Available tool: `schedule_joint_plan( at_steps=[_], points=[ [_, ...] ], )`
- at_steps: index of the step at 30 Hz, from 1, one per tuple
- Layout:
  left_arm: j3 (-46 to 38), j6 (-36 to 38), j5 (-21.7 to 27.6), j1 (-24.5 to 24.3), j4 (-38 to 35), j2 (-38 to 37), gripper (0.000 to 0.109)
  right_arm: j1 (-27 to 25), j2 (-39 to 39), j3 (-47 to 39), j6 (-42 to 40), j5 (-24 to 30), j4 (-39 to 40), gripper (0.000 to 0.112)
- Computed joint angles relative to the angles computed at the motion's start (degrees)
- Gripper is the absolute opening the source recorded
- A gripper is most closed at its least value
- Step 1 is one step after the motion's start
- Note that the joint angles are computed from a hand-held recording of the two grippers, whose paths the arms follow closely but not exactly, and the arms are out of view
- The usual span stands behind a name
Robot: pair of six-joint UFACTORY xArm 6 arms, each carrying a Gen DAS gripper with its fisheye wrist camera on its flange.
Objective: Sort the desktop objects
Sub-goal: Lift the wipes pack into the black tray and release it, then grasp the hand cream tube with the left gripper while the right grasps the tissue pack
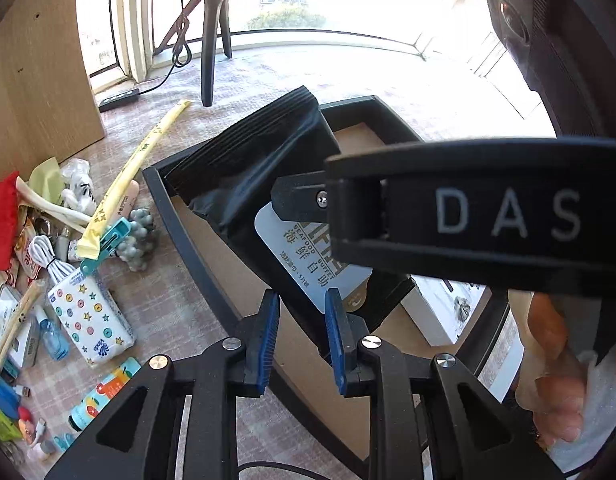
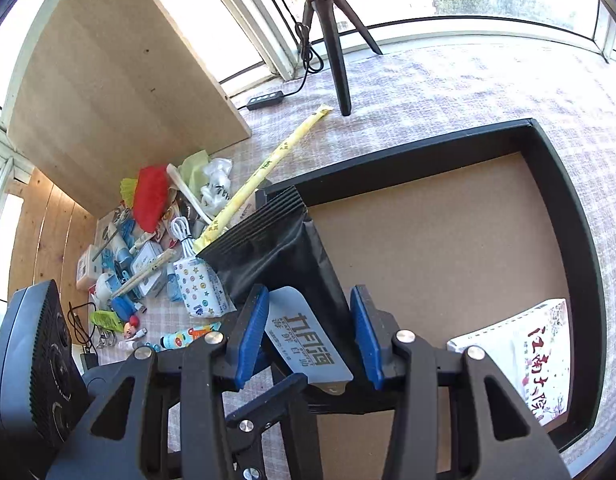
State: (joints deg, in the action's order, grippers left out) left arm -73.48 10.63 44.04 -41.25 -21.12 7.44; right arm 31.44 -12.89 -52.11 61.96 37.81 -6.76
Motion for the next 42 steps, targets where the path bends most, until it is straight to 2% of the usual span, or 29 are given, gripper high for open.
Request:
schedule_joint_plan(
  at_steps=[7,11,16,20,26,28,32,34,37,42],
  points=[
    [-4.0,-0.3,1.0,-0.3,0.2,3.8,0.017,-2.8,-0.4,3.7,-6.3,-4.2,7.0,0.042],
    [-2.6,-2.4,-0.4,0.5,3.4,2.6,0.020,-2.1,1.1,0.9,-3.0,-0.9,0.0,0.042],
    [0.9,-4.2,-0.7,4.2,3.7,0.3,0.021,-1.7,2.7,-0.2,-4.2,-2.3,1.5,0.042],
    [4.9,-6.3,-1.7,8.0,6.0,-2.1,0.030,-0.6,4.6,-1.8,-6.2,-3.6,3.8,0.042],
    [12.2,-7.9,-2.6,14.1,9.4,-7.6,0.031,2.4,8.6,-5.8,-10.5,-5.0,7.5,0.042],
    [13.9,-6.6,-2.2,16.2,8.9,-8.4,0.032,3.5,10.9,-8.0,-13.3,-4.8,9.6,0.042],
    [17.5,-4.1,-2.5,18.2,10.5,-10.5,0.040,5.1,16.3,-13.2,-17.2,-3.8,13.0,0.045],
    [18.7,-1.4,-2.2,18.3,11.4,-11.5,0.046,5.7,19.5,-16.2,-19.4,-3.2,15.1,0.053],
    [19.8,2.9,-2.5,17.5,12.1,-12.0,0.057,6.2,24.0,-20.9,-21.6,-1.6,17.4,0.057],
    [21.4,7.7,-4.7,16.1,15.5,-11.5,0.063,6.5,31.0,-29.1,-21.6,2.5,16.5,0.059]
  ],
)
